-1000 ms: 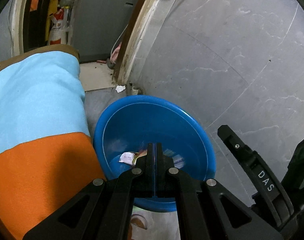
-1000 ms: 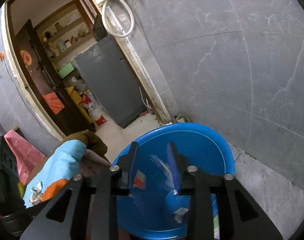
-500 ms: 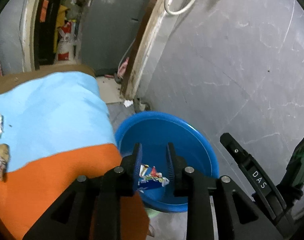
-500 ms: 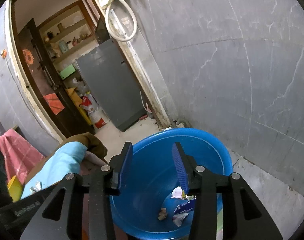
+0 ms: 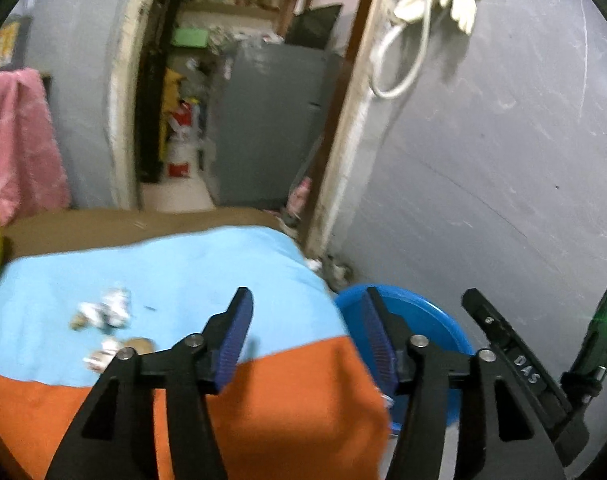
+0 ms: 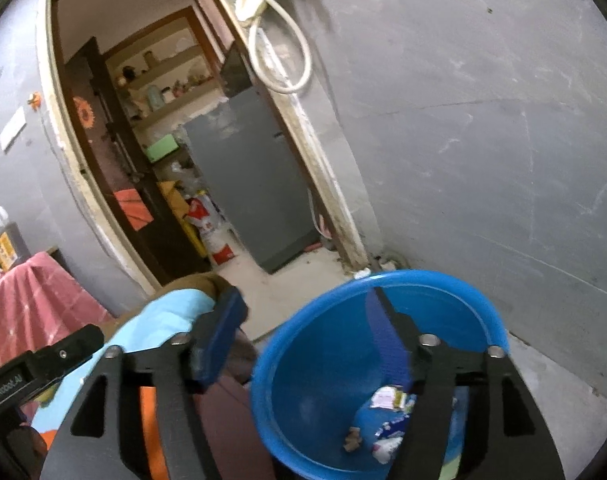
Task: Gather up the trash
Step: 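Bring both open tools back over the remaining trash on the blanket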
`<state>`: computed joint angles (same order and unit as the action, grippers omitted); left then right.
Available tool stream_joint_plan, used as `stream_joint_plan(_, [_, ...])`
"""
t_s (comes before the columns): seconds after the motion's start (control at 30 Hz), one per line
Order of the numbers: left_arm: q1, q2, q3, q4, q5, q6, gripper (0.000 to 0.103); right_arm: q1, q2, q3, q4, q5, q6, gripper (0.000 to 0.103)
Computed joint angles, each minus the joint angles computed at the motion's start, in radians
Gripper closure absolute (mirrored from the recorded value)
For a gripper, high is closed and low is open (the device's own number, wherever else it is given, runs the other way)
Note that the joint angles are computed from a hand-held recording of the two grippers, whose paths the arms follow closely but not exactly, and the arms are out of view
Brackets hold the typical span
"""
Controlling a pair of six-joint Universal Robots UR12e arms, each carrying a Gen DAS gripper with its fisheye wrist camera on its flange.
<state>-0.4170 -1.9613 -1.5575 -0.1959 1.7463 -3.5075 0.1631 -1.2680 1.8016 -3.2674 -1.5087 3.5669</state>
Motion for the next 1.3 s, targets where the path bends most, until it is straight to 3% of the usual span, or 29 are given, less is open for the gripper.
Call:
stream_joint_plan(0.2, [0.003,0.043,-0.067,0.085,0.127,0.017,0.023,0.032,0.022,-0.019,-0.093,0.024,-0.036,0.02])
stream_joint_plan(0.33, [0.008,0.065,-0.104,0.135,0.189,0.024,0.016,0.054,0.041,-0.034,-0.17,0.041,-0.055,0.015])
stream_joint_plan(0.43, [0.015,0.085,-0.142,0.181,0.25,0.026,0.003,0.07,0.054,-0.045,-0.231,0.064,-0.078,0.005])
stream_joint_plan(0.47, [0.014,0.087,-0.149,0.197,0.277,0.024,0.002,0.076,0.058,-0.048,-0.248,0.065,-0.084,0.0])
stream_joint_plan(0.57, [0.016,0.097,-0.181,0.26,0.349,0.024,0.002,0.096,0.074,-0.057,-0.323,0.077,-0.121,0.0])
stream_joint_plan(0.93, [0.046,0.147,-0.289,0.371,0.459,0.025,0.002,0.157,0.11,-0.091,-0.419,0.101,-0.292,0.0])
stream_joint_plan(1.3, [0.062,0.162,-0.356,0.453,0.541,0.065,0.002,0.194,0.123,-0.108,-0.385,0.14,-0.428,0.0])
